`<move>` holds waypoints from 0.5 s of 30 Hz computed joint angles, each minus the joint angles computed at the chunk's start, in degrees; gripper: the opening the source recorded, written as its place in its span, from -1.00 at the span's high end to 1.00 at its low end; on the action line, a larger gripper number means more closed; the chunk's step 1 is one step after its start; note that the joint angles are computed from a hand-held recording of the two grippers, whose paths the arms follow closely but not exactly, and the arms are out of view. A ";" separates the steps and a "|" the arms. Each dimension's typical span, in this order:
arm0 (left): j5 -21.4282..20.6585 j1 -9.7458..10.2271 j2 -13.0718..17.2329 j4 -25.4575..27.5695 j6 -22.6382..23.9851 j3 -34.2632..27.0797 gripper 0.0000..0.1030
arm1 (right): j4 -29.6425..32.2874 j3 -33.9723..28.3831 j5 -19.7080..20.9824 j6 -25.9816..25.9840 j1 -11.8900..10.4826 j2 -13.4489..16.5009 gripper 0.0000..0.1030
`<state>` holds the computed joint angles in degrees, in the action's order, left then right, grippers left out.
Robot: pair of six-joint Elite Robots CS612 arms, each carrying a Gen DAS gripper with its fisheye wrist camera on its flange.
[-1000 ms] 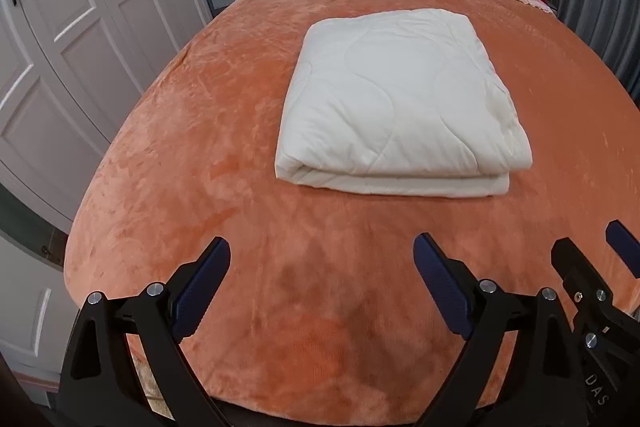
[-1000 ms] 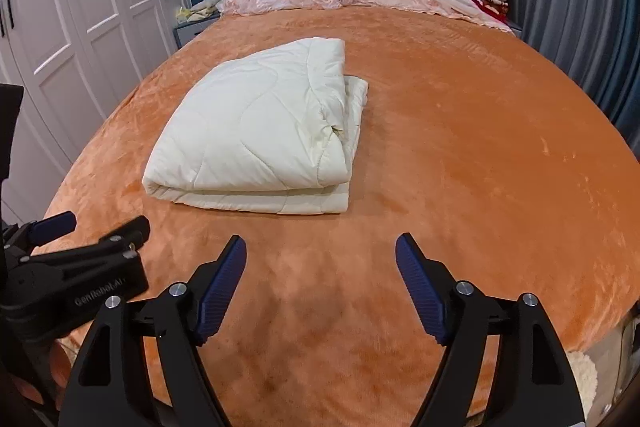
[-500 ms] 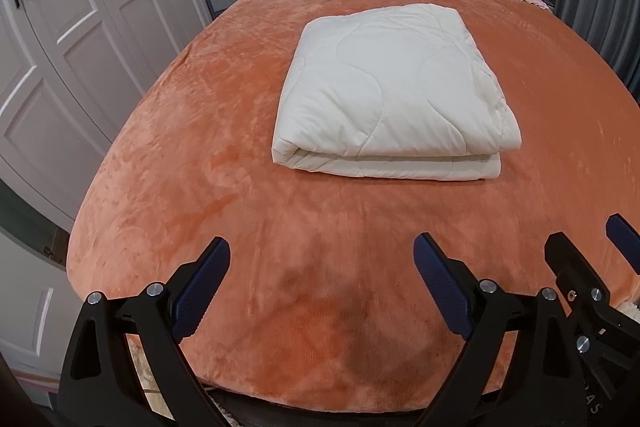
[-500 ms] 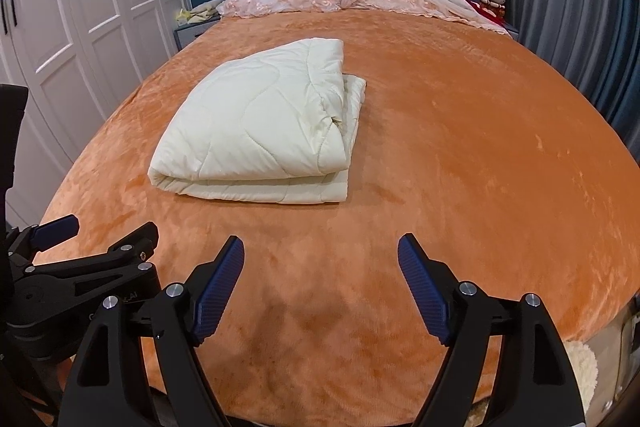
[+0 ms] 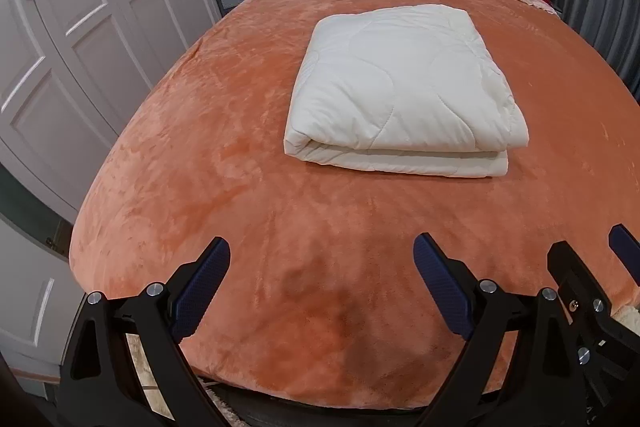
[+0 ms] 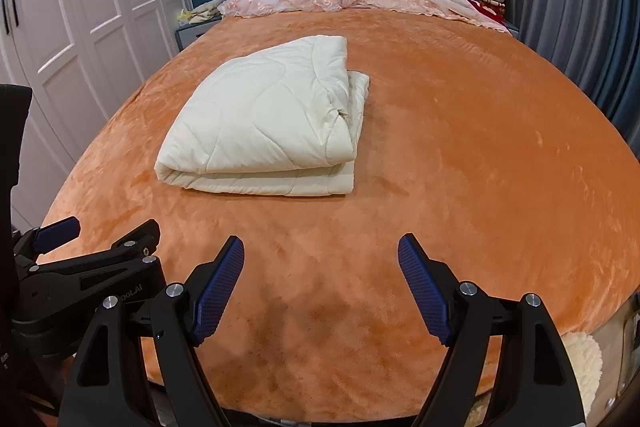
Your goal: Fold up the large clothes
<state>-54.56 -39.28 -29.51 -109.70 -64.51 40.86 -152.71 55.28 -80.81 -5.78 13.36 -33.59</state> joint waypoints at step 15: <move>2.02 -0.27 -0.55 -0.32 -1.80 2.05 -0.76 | -0.40 0.82 -0.84 -0.48 0.42 -0.09 -0.51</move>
<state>-52.54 -39.55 -30.06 -110.02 -66.31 42.91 -153.12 56.11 -81.65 -6.26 13.78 -33.68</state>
